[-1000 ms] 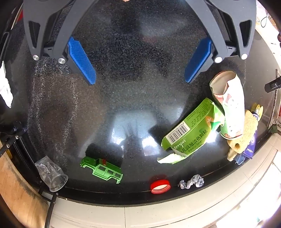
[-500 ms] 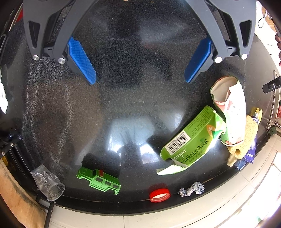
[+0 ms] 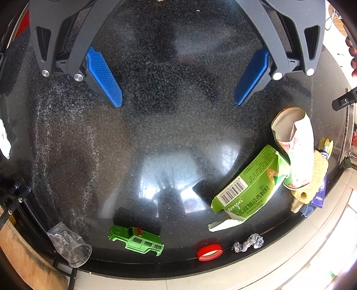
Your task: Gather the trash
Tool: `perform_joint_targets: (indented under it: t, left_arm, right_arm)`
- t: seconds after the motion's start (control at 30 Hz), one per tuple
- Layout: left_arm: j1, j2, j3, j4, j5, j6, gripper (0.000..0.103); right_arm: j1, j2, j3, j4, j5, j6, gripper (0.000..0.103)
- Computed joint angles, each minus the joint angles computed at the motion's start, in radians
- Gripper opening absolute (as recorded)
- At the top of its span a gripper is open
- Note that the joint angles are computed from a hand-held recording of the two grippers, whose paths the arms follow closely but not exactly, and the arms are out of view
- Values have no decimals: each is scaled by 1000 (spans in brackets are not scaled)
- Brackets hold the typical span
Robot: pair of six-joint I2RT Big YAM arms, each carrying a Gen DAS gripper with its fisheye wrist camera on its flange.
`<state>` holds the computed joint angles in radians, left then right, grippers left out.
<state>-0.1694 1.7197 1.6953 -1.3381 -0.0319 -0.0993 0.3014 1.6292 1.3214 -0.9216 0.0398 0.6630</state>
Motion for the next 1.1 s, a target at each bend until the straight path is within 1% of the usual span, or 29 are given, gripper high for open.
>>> perform_joint_targets:
  t: [0.27,0.43,0.6,0.87,1.1]
  left_arm:
    - [35,-26,-31,0,-10,-7,97]
    - [52,-29,-39,-1,-12,-11,97]
    - [64,-35,-51,1,-11,-21,97]
    - [79,-44,-65,5,-8,-26,97]
    - [65,-39,-61,3,-11,-23,97]
  right_arm:
    - [22,53,64,-21,-5,-22,98]
    - [32,83,102,-41,12,-43,98]
    - [42,120,147,-75,49,-53,98]
    - [41,147,176,-73,43,-68,98]
    - [33,138,163,-66,31,-78,98]
